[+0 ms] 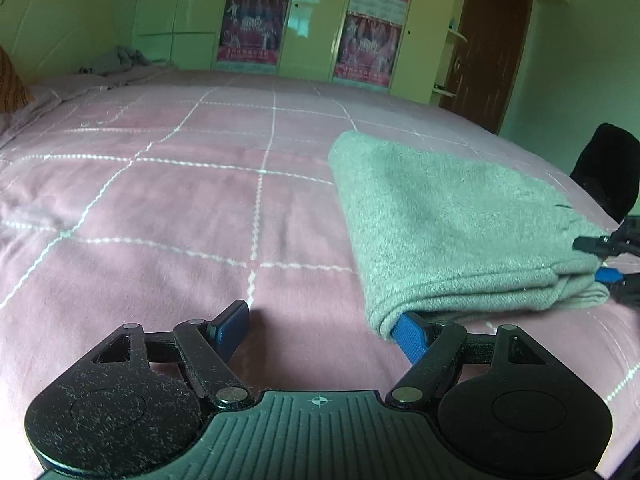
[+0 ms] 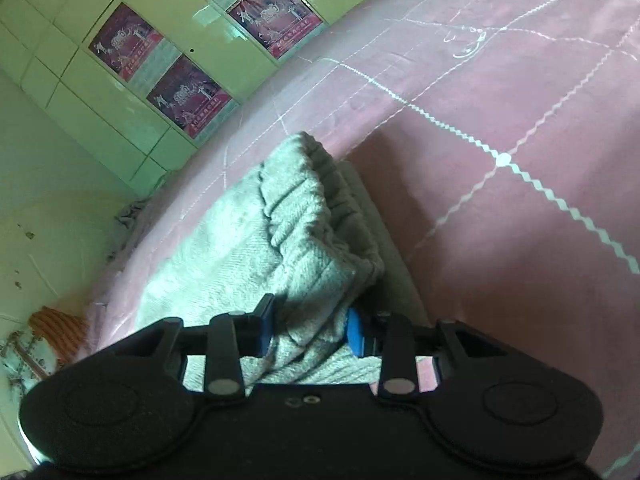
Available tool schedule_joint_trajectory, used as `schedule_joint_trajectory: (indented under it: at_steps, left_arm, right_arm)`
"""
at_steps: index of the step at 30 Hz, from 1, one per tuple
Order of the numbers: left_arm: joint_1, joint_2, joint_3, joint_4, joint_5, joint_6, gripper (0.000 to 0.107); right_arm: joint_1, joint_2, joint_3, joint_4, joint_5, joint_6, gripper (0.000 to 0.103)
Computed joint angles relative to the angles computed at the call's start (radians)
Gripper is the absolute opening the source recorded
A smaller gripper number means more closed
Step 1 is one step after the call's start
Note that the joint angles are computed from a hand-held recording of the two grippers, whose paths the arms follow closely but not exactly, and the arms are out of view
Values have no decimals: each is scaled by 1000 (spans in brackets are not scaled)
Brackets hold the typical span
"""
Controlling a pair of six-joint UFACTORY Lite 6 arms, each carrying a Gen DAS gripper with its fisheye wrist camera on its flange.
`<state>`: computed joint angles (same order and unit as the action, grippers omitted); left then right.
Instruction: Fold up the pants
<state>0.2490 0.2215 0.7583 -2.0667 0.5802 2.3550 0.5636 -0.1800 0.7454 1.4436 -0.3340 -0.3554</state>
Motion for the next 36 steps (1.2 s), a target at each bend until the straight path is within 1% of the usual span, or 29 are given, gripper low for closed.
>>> schedule_joint_trajectory:
  at_steps: [2, 4, 5, 6, 7, 8, 9, 10, 11, 12, 13, 15, 17, 19, 22, 24, 26, 27, 28, 29, 30, 31, 32, 34, 35, 36]
  left_arm:
    - [-1, -40, -19, 30, -30, -16, 77]
    - [-3, -87, -47, 46, -59, -23, 77]
    - [-2, -118, -59, 78, -77, -57, 77]
    - [-1, -147, -61, 142, -102, -134, 77]
    - [-5, -183, -64, 220, -129, -238, 76]
    - [-4, -233, -78, 292, -135, -343, 76]
    - [-5, -280, -91, 346, -124, -419, 76]
    - [-24, -321, -100, 364, -134, -454, 76]
    - [-55, -347, -104, 343, -154, -448, 76]
    - [-79, -352, -93, 341, -160, -461, 76]
    - [-102, -343, -72, 348, -158, -488, 76]
    - [-157, -303, -23, 301, -165, -464, 76]
    - [-215, -265, 33, 285, -197, -460, 76]
    - [-262, -235, 79, 281, -220, -471, 76]
    - [-304, -190, 133, 286, -231, -491, 76]
    - [-331, -122, 181, 291, -238, -505, 76]
    - [-358, 1, 256, 425, -252, -625, 77]
    - [-367, 35, 279, 469, -259, -653, 77]
    - [-371, 37, 300, 529, -262, -693, 76]
    - [-364, 35, 332, 613, -246, -775, 76]
    - [-348, 37, 372, 654, -210, -825, 76]
    - [-341, 52, 422, 658, -193, -840, 76]
    - [-345, 88, 494, 692, -197, -880, 76]
    - [-363, 210, 691, 860, -207, -1060, 76]
    - [-375, 286, 796, 955, -211, -1165, 76]
    - [-389, 372, 901, 1044, -222, -1270, 77]
  right_arm:
    - [9, -24, 8, 108, -10, -128, 41]
    - [-8, -55, -5, 182, 18, -229, 44]
    - [-14, -67, -5, 227, 28, -287, 46]
    - [-1, -84, -14, 254, 12, -319, 51]
    - [21, -103, -9, 321, -32, -394, 52]
    - [47, -124, -2, 383, -95, -470, 53]
    - [75, -154, -4, 408, -154, -514, 52]
    - [82, -172, -11, 391, -183, -521, 51]
    - [95, -193, -25, 362, -212, -520, 48]
    - [103, -197, -20, 352, -236, -548, 39]
    - [120, -188, -6, 351, -266, -586, 36]
    - [123, -122, 54, 335, -280, -661, 31]
    - [120, -44, 135, 332, -282, -742, 30]
    - [129, 3, 197, 335, -292, -815, 30]
    - [131, 38, 247, 333, -297, -871, 30]
    - [127, 58, 266, 331, -295, -898, 32]
    - [98, 85, 268, 335, -249, -908, 33]
    - [76, 113, 272, 360, -222, -944, 34]
    - [52, 169, 290, 421, -207, -1012, 34]
    - [23, 212, 303, 480, -181, -1075, 34]
    - [11, 216, 310, 507, -166, -1107, 34]
    - [7, 211, 334, 537, -169, -1155, 34]
    - [6, 199, 353, 525, -170, -1171, 33]
    - [-8, 207, 416, 445, -160, -1158, 35]
    - [-30, 254, 489, 460, -146, -1205, 35]
    - [-52, 321, 579, 517, -143, -1285, 35]
